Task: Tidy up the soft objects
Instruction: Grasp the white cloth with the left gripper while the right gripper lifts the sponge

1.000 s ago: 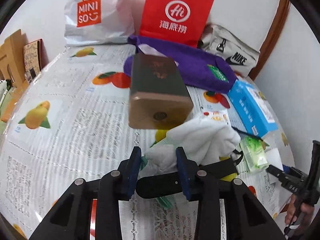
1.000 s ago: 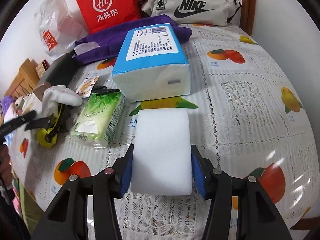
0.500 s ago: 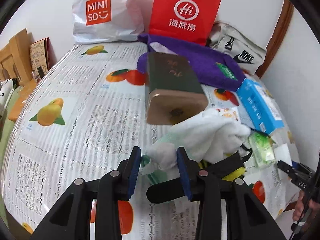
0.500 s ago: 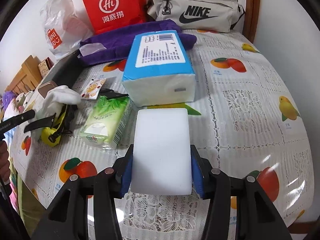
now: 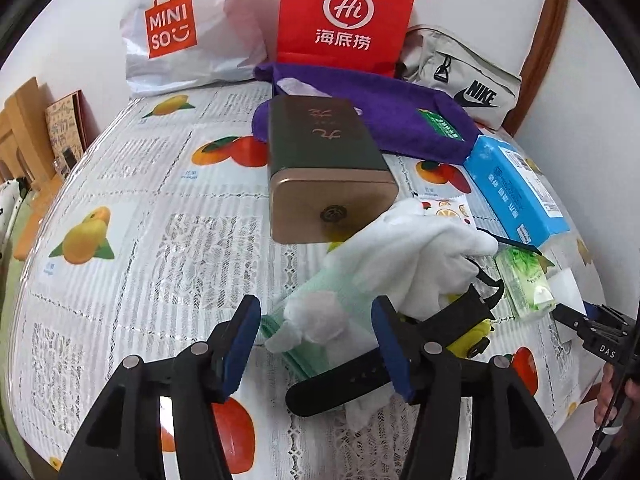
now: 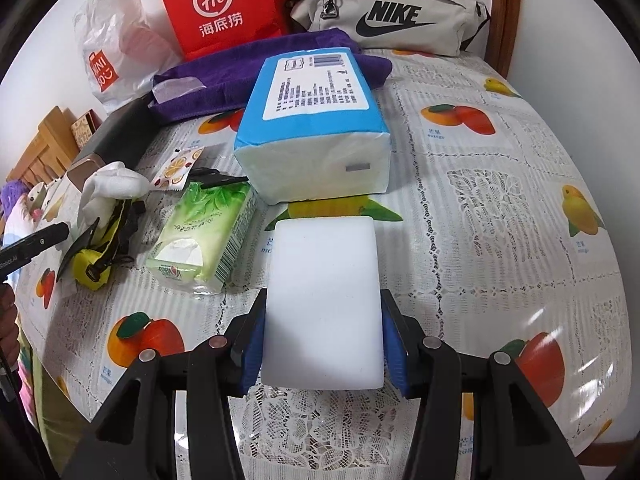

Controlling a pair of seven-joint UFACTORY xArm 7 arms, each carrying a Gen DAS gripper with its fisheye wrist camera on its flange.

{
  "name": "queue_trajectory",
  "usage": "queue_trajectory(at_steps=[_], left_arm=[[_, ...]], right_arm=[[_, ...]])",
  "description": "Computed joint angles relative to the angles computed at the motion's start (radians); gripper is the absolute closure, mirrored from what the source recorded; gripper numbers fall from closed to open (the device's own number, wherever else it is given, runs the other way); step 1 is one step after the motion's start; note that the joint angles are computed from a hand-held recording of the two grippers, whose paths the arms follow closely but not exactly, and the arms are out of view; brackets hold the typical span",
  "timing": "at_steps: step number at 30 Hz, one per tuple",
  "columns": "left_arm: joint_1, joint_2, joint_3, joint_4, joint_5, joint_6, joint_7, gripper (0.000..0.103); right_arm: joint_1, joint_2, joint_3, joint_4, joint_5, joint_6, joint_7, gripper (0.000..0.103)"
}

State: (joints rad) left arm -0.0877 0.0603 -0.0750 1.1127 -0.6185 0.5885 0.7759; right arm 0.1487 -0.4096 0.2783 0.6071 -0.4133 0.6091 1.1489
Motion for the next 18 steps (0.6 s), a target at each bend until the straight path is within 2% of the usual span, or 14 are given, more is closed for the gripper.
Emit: queue_trajectory(at_steps=[4,7,9,12,18], left_arm=[[0.002,-0.003,-0.003,0.001,-0.039,0.000,0.030,0.047],[-0.004,0.010,-0.004,0.009,-0.006,0.004,0.011,0.048],[-0.008,0.019,-0.007,0.008,0.015,-0.004,-0.004,0.063],[-0.003,0.033,-0.009,0.016,0.015,0.000,-0.012,0.074],[0.020,0.013,-0.006,0.036,-0.074,0.020,0.021,0.076]], right_arm=[[0.000,-0.003,-0.002,-0.006,-0.001,-0.009,0.000,0.052],[-0.002,-0.006,-0.001,-0.012,-0.001,-0.018,0.003,0.052],[-0.003,-0.007,0.001,-0.014,-0.004,-0.020,0.003,0.052],[-0.003,-0.009,0.002,-0.016,-0.003,-0.021,0.001,0.052],[-0.011,-0.043,0.019,-0.004,-0.023,0.019,0.006,0.053]])
